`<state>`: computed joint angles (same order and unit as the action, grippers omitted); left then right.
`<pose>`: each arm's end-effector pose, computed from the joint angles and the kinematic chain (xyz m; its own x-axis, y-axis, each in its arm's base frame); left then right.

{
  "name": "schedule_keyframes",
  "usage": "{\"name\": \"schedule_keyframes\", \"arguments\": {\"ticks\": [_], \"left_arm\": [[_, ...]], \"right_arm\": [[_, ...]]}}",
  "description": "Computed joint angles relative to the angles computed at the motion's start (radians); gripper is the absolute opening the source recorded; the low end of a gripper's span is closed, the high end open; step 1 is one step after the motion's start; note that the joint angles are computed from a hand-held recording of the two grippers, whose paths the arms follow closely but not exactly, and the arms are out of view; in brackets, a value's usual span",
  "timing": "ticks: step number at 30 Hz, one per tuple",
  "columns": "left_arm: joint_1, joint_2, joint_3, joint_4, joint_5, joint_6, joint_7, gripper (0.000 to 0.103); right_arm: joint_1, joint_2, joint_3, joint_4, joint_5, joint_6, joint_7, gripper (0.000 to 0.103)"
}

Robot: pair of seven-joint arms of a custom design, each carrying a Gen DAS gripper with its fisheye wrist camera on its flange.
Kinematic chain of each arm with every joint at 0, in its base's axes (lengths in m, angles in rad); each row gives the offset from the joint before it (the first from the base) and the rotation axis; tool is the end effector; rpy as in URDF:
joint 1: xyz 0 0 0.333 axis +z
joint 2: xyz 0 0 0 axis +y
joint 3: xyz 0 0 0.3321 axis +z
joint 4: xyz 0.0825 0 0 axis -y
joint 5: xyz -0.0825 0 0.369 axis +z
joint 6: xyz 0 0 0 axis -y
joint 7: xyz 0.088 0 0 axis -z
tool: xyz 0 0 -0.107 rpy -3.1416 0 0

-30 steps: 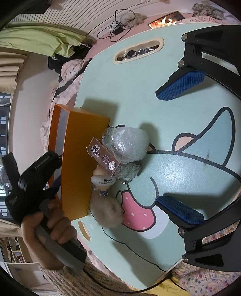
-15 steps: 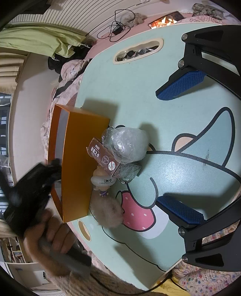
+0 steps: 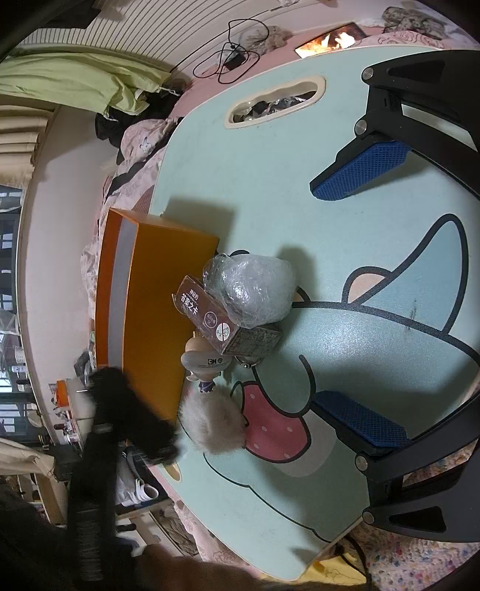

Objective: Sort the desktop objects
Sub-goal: 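Lift the green toy car out and release it beside the pompom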

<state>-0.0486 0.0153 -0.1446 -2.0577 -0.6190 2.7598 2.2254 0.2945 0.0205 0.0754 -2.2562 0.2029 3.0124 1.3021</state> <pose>0.5767 -0.0877 0.5248 -0.3820 -0.9174 0.1114 -0.6914 0.2037 -0.6932 0.5273 0.1883 0.4653 0.4233 -0.9057 0.0247 -0.6629 -0.3282 -0.6730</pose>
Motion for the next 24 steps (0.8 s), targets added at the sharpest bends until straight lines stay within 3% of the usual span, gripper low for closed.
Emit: {"name": "schedule_keyframes", "arguments": {"ticks": [1,3,6,9,15,19,21,24], "left_arm": [[-0.002,-0.009,-0.002,-0.015,-0.005,0.021,-0.004,0.042],[-0.008,-0.036,0.000,-0.049,-0.097,0.073,0.070,0.061],[-0.032,-0.081,0.023,-0.087,-0.220,0.095,0.181,0.084],[-0.055,-0.127,0.052,-0.142,-0.247,0.107,0.211,0.088],[-0.076,-0.170,0.081,-0.279,-0.093,0.148,0.102,0.089],[-0.103,-0.151,0.113,-0.313,-0.082,0.136,0.077,0.089],[-0.083,-0.136,0.078,-0.342,0.028,0.222,-0.009,0.097],[-0.110,-0.126,0.101,-0.336,0.026,0.212,0.004,0.103]], "right_arm": [[0.000,0.000,0.000,0.000,0.000,0.000,0.000,0.103],[0.000,0.000,0.000,0.000,0.000,0.000,0.000,0.103],[0.000,0.000,0.000,-0.001,0.002,0.001,-0.002,0.103],[0.000,0.000,0.000,-0.001,0.004,0.001,-0.004,0.103],[0.001,0.001,0.000,0.000,0.004,0.002,-0.004,0.103],[0.000,0.001,0.000,-0.001,0.009,0.002,-0.010,0.103],[0.000,0.001,0.000,-0.001,0.009,0.002,-0.009,0.103],[0.001,0.002,-0.001,-0.001,-0.003,0.003,0.004,0.103]]}}
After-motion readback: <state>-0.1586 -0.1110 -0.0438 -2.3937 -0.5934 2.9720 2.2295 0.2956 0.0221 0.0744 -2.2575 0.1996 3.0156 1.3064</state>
